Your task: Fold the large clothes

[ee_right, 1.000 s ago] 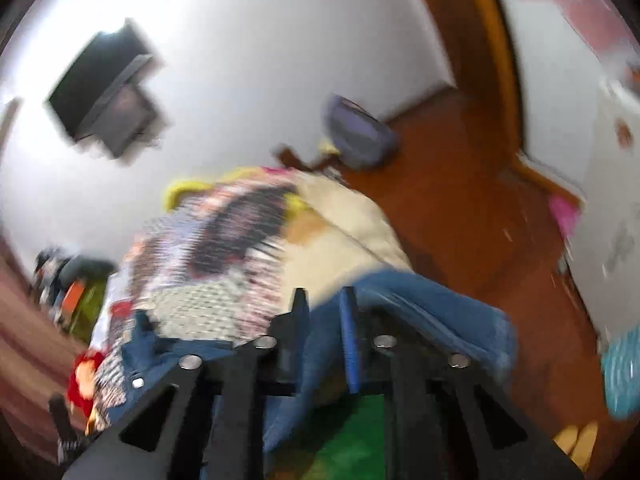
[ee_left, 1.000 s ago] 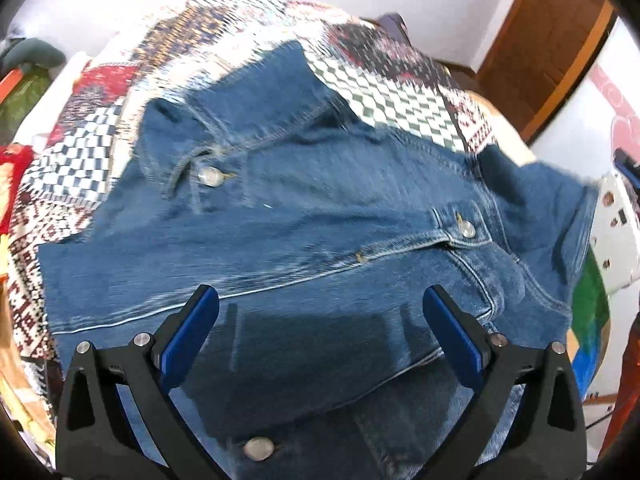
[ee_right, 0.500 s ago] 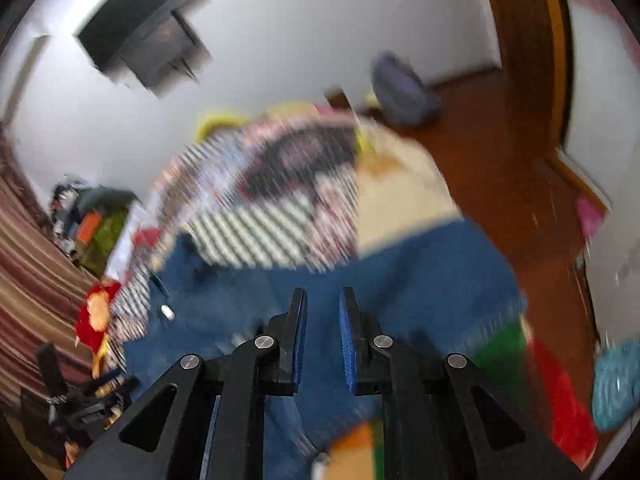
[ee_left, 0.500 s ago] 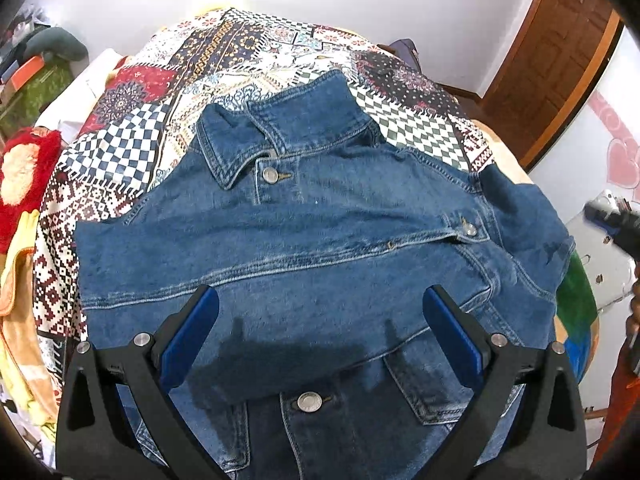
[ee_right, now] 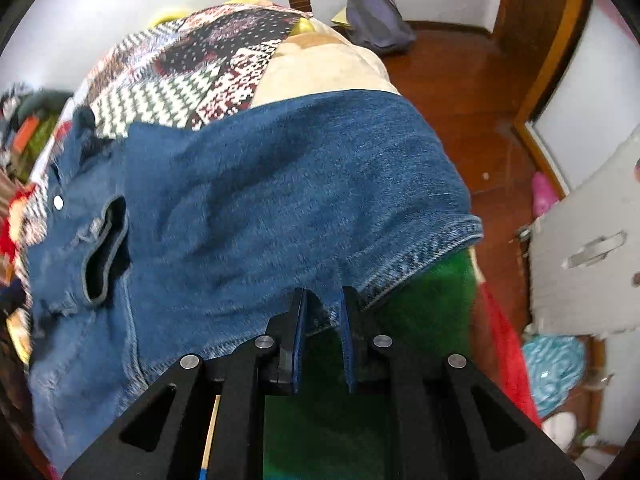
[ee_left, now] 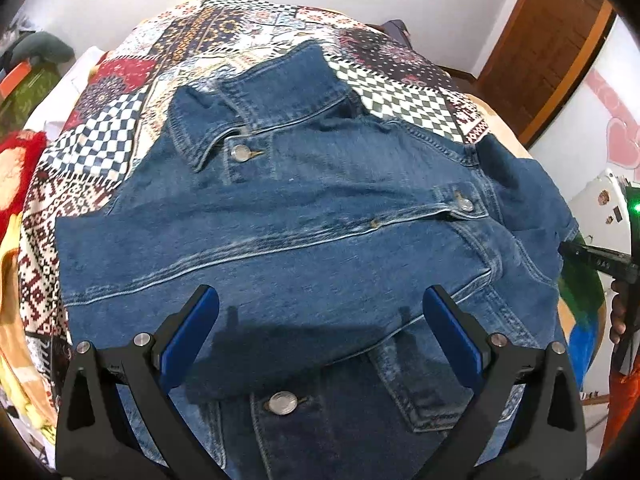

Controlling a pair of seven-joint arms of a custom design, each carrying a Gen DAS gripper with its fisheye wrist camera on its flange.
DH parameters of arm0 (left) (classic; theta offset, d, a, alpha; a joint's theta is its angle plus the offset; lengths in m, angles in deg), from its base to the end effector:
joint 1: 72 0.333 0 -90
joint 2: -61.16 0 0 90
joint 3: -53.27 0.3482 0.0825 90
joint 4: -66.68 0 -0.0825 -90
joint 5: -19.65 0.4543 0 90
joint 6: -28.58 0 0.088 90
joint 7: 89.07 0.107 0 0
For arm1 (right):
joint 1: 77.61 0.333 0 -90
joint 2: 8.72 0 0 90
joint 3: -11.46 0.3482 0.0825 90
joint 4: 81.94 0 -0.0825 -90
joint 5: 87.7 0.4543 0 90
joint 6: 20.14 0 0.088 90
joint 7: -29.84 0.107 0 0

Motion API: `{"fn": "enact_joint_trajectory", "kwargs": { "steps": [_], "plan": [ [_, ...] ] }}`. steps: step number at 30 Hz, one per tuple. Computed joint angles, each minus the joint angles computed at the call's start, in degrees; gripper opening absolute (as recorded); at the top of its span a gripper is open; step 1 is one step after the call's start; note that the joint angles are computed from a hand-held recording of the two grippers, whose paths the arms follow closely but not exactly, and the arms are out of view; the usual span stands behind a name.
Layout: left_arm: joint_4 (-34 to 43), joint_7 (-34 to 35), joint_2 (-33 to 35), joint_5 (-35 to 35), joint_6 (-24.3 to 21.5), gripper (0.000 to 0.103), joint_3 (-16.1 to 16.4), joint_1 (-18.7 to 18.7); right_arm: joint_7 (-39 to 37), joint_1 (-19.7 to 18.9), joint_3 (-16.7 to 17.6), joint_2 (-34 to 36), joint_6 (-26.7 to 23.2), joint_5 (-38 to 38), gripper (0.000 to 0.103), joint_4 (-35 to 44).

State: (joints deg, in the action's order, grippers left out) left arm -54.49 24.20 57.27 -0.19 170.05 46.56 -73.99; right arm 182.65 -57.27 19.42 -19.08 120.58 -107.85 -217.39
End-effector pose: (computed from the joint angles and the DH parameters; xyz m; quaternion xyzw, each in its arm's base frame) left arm 0.6172 -0.0948 0.4891 -0.5624 0.7901 -0.2287 0.0844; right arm 0.4850 0.2623 0.4164 -0.5594 0.8063 -0.1390 0.1327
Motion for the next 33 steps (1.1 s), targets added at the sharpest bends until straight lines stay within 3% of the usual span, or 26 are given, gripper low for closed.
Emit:
{"fn": "enact_joint_trajectory", "kwargs": {
  "steps": [1, 3, 10, 13, 17, 21, 24, 28, 30, 31, 32, 33],
  "plan": [
    [0.3, 0.6, 0.2, -0.4, -0.1, 0.103, -0.1, -0.2, 0.0, 0.1, 0.5, -0.3, -1.4, -1.0, 0.012, 0.1],
    [1.6, 2.1, 1.2, -1.3, -0.9, 0.103, -0.3, -0.6, 2.0, -0.2, 2.2, 1.5, -8.7, -5.3, 0.012, 3.0],
    [7.3, 2.8, 7.0, 1.1, -5.4, 0.103, -1.9, -2.2, 1.8, 0.6, 0.7, 0.0, -7.2, -5.3, 0.012, 0.9],
    [9.4, 1.6, 10.1, 4.3, -7.6, 0.103, -2.5, -3.2, 0.9, 0.8, 1.1, 0.5, -9.3, -6.0, 0.012, 1.9],
    [9.0, -1.3, 11.4, 7.8, -4.9, 0.103, -2.6, -4.2, 2.6, 1.1, 1.3, -1.8, -10.2, -5.5, 0.012, 2.1],
    [7.6, -1.0, 10.8, 6.6, -2.6, 0.103, -2.7, -4.1, 2.1, 1.2, 1.5, -2.5, -5.6, -6.2, 0.012, 2.9],
    [6.1, -1.2, 10.1, 6.8, -0.4, 0.103, -2.8, -4.3, -1.3, 1.7, 1.5, 1.5, -3.4, -6.0, 0.012, 5.7],
    [5.6, -0.8, 9.7, 5.9, 0.1, 0.103, -2.7, -4.1, -6.0, 3.1, 1.7, 11.3, -13.0, -7.7, 0.012, 13.2],
    [5.2, -0.8, 9.6, 6.3, 0.8, 0.103, -2.8, -4.2, -4.6, 4.1, 1.4, 11.1, -12.0, -11.5, 0.013, 12.2],
    [5.0, -0.7, 9.4, 6.2, 1.0, 0.103, -2.8, -4.2, -3.8, 4.5, 1.3, 10.7, -12.8, -12.6, 0.015, 12.0],
    [4.9, -0.5, 9.4, 5.9, 1.2, 0.103, -2.8, -4.2, -2.3, 4.9, 1.5, 10.7, -15.8, -14.4, 0.031, 12.4],
    [4.9, -0.4, 9.5, 5.6, 1.3, 0.103, -2.8, -4.1, -0.6, 5.4, 1.7, 11.0, -19.4, -16.9, 0.063, 13.1]
  ]
}}
